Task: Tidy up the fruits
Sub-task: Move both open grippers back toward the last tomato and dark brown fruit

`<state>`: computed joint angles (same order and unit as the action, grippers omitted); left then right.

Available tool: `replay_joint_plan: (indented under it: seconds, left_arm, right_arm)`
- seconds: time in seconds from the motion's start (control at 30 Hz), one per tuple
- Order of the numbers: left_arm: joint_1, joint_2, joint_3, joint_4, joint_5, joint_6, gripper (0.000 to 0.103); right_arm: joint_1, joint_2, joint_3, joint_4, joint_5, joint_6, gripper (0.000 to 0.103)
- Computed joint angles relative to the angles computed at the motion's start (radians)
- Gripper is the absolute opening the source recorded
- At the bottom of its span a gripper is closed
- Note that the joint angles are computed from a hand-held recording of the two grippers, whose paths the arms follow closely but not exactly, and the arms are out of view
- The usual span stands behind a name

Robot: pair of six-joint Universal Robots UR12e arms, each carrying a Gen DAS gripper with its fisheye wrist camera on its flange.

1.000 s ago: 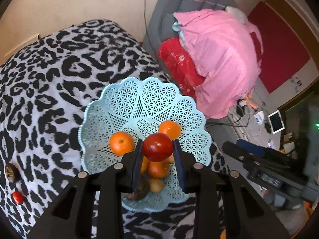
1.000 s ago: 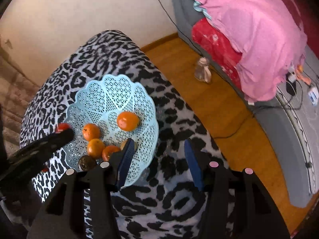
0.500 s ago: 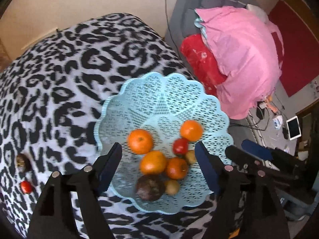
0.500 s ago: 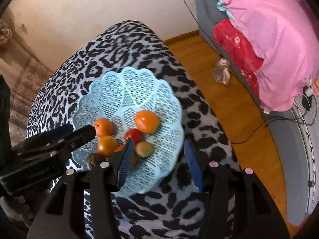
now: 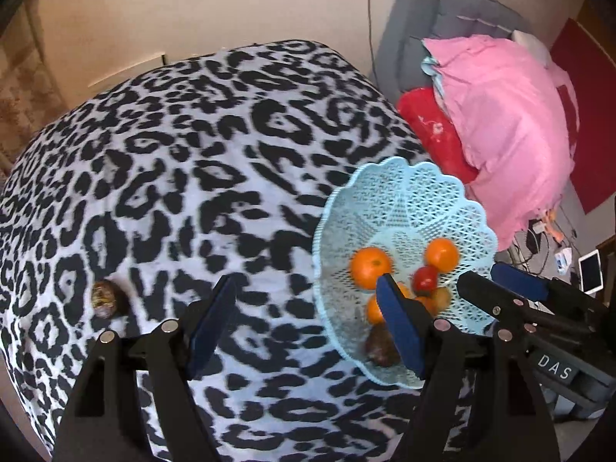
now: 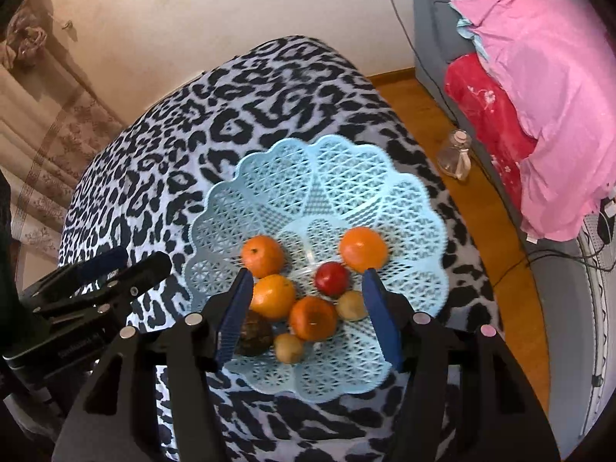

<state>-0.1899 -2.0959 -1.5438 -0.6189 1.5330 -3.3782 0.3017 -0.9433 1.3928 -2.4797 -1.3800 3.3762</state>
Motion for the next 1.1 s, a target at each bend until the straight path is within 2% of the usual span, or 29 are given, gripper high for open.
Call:
replay_joint_plan:
  seconds: [0.43, 1.1]
  left_arm:
    - [0.038, 0.045, -0.076, 0.034, 0.019, -0.030, 0.075]
    - [0.095, 0.123, -0.195, 0.043, 0.093, -0.080, 0.075]
  right_arm:
    - [0.036, 0.012, -0.033, 0.022, -0.013, -0.014, 0.062]
    - [0.087, 0.046, -0.086, 0.049, 0.036, -0.040, 0.062]
